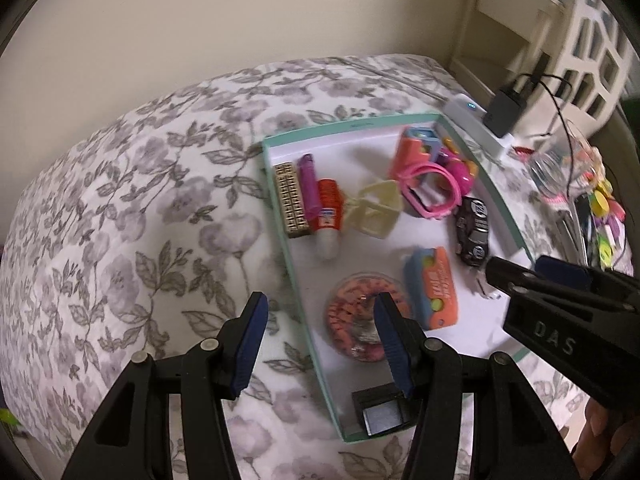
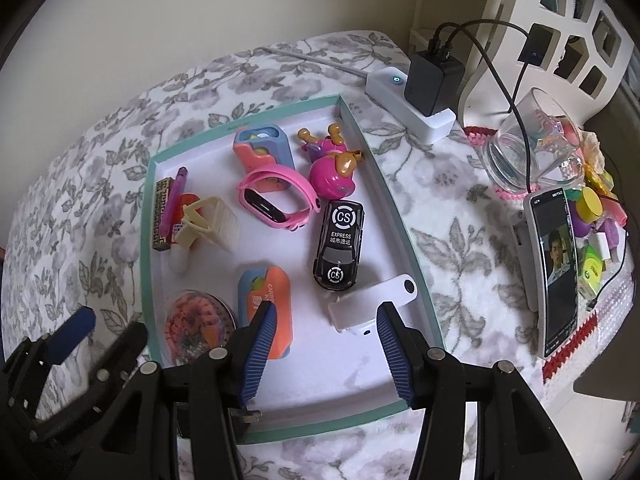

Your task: Organize rigid objects

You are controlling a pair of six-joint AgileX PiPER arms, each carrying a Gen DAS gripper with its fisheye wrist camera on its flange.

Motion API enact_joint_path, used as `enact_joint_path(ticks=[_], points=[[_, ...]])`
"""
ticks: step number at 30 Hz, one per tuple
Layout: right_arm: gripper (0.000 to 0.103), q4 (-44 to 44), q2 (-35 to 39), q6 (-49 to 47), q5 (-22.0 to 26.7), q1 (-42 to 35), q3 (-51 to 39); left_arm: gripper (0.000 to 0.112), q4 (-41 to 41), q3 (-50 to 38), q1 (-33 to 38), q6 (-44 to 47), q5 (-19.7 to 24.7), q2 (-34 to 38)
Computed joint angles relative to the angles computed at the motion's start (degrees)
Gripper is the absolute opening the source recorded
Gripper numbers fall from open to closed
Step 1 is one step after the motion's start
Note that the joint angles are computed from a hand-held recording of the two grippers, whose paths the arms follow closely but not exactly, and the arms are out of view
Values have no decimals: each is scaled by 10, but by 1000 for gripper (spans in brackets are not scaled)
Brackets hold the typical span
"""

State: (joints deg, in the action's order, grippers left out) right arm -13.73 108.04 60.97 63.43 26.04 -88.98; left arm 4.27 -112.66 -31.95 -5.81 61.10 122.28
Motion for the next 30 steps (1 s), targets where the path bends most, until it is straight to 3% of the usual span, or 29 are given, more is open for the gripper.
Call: enact_joint_path(ticks=[4, 5, 7, 11, 13, 19, 25, 26, 27, 30], points=[[57, 1, 7, -4, 0, 2, -5, 58, 18, -9, 9, -24, 5, 4], [59, 1, 12, -7, 2, 4, -11, 71, 23, -13, 12, -32, 9, 6], [62, 0, 15, -9, 3, 5, -14, 87, 29, -19, 18, -42, 14, 10], [66, -3, 24, -16, 1, 12, -25, 87, 43, -29, 30, -62, 23, 16], [74, -4, 27, -19, -3, 16, -29, 87, 57, -30, 34, -75, 26, 18], [85, -7, 30, -18, -23, 25, -32, 88, 80, -30, 52, -107, 30, 19], [90, -3, 35, -19, -42, 27, -31, 94, 90, -36, 67, -125, 36, 24], [93, -3, 35, -18, -46, 27, -29, 94, 92, -37, 69, -128, 38, 25], [103, -2, 34, -20, -50, 26, -27, 94, 92, -40, 72, -131, 41, 27], [103, -6, 32, -18, -63, 28, -22, 94, 81, -44, 83, -133, 45, 30]])
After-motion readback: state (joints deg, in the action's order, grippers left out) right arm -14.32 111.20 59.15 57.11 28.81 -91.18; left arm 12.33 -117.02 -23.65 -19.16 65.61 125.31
